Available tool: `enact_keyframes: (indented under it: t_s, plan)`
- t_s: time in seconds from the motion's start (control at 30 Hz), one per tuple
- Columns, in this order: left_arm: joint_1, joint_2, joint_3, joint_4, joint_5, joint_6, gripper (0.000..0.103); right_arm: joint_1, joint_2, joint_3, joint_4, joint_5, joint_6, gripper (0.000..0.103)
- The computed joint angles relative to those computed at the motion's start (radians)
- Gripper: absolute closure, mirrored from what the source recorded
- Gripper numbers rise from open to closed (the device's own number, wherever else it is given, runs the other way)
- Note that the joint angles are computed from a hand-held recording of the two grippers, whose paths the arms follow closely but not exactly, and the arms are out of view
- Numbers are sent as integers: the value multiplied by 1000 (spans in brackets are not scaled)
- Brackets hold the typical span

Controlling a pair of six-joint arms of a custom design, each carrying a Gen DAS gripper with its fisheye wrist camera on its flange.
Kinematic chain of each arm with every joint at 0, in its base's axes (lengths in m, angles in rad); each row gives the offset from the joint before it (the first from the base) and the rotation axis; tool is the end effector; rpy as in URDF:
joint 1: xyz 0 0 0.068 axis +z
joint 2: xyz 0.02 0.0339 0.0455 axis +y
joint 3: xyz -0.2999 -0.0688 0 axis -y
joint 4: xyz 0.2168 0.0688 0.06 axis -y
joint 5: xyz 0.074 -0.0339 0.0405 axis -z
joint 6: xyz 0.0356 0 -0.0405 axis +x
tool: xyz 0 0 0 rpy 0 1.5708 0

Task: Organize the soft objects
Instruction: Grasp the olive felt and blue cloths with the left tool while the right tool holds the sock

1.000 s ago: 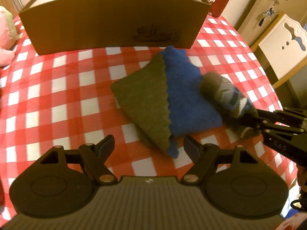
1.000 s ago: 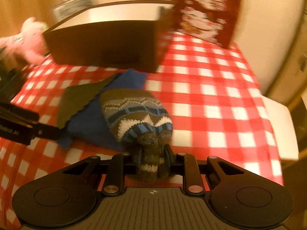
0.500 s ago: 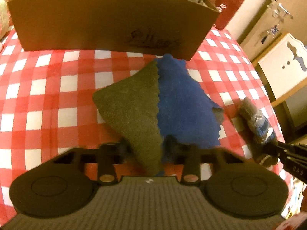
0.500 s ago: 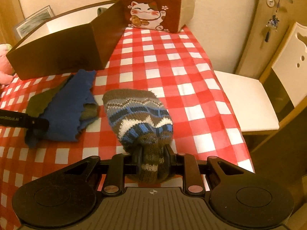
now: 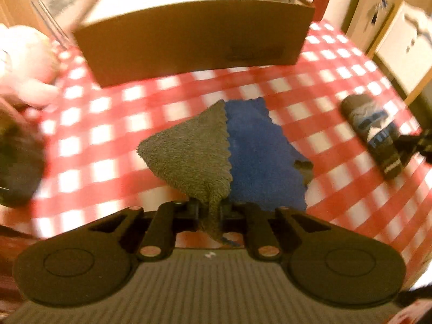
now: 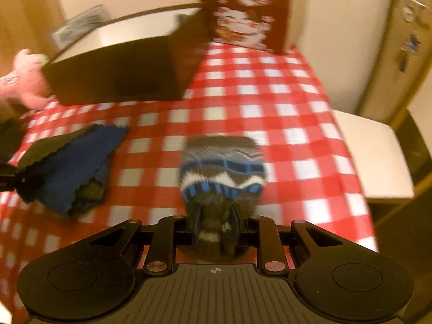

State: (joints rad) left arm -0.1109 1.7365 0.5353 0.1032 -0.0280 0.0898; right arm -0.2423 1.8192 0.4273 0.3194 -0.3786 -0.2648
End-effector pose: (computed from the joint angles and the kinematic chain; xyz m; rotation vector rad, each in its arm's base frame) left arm 0.2522 -0.0271 0.1312 0.2584 2.6559 0.0306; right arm 0.2386 -0.0454 0.1075 -0.1531 2.5503 0.3104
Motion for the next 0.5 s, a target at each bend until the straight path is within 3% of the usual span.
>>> enact_keyframes:
  t_s: [0.17,0.5]
  plan:
    - [3,-97,-8,-34,-137,137,92,74,-30,-1,-38,-86,12,90]
    - [-229,51,36,85,-199,72,88,79,-31,-12,-30,-52,36,90]
